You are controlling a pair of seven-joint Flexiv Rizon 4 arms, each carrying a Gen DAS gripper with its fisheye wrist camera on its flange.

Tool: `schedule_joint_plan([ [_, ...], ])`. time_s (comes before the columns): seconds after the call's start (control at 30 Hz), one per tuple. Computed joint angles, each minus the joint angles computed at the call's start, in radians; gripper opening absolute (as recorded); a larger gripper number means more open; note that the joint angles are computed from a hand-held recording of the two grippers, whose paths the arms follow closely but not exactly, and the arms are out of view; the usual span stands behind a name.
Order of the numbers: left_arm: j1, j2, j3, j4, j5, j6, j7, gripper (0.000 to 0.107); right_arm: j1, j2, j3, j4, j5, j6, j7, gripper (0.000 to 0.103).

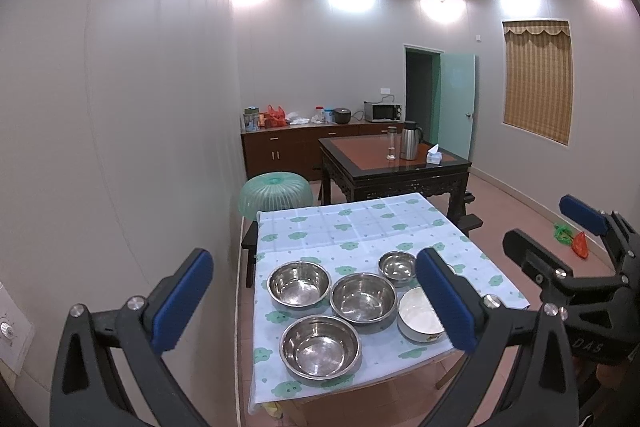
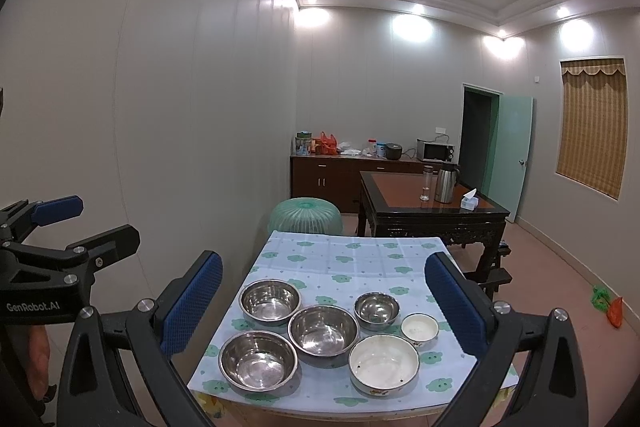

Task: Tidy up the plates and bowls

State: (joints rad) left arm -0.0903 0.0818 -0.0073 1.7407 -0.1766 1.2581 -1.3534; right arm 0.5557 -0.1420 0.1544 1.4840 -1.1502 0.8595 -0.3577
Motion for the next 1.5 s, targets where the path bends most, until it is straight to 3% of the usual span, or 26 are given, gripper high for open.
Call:
schedule_joint_plan([
  [1.2,0.0,-0.02,0.002,-0.01,-0.014,0.004,0.015,0.103,0.016,-0.033,-0.016,-0.047,0.047,-0.01,-0.044,0.102],
  [1.5,0.008,-0.053,-0.006,-0.051,0.025,-0.029,-0.02,0.103,0.013,-0.055,-0.03,-0.063,0.087,0.005,-0.068,0.102],
])
